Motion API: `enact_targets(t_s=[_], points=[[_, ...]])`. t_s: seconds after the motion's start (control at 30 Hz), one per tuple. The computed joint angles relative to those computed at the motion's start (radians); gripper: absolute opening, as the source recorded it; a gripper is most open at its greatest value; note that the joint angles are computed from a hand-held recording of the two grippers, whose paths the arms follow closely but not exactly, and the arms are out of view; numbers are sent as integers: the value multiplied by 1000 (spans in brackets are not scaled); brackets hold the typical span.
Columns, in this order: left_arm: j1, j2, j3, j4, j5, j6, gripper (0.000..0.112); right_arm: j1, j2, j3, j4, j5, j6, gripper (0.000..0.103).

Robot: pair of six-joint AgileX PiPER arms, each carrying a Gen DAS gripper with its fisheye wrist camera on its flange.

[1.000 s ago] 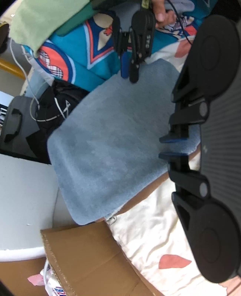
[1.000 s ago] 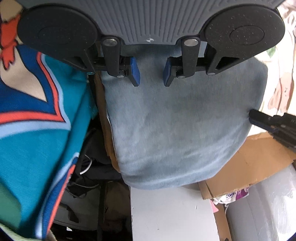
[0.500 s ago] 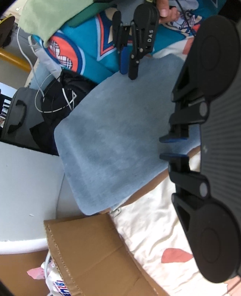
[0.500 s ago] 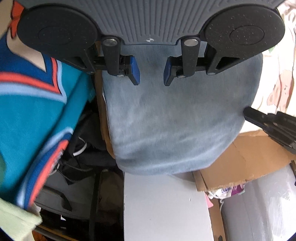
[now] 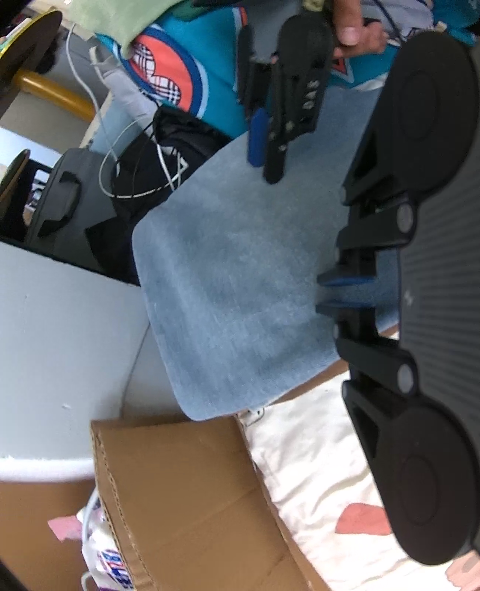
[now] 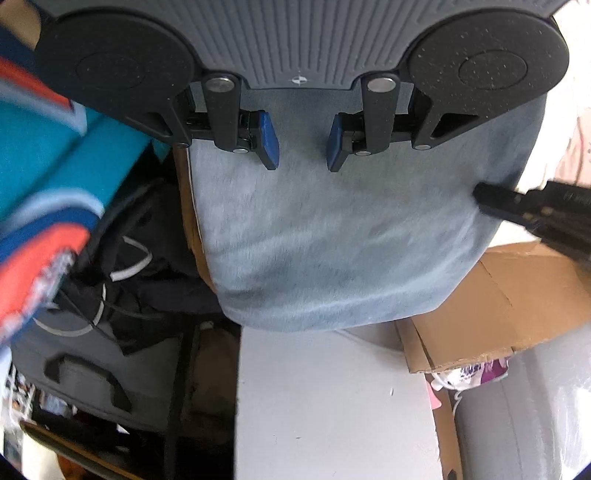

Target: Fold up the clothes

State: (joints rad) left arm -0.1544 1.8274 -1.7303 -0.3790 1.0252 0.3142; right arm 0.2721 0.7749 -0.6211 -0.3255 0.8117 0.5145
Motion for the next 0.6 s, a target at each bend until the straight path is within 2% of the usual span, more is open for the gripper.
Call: enact_targets(t_s=[0.1, 0.2, 0.27, 0.4, 0.6], points=[[5, -11, 23, -18, -23, 22, 11, -24, 77, -29, -29, -42, -45, 35], [23, 1, 4, -35, -26, -8, 3, -56, 137, -59, -48, -76, -46, 35], [34, 5, 2, -56, -64, -27, 3, -84, 166, -73, -50, -96, -37, 35], [26, 65, -85, -52, -72, -76, 3, -134, 208, -81, -56, -154, -51, 35], [10, 135, -172, -47, -100, -110, 5, -182, 303, -145, -80, -188, -60, 35]])
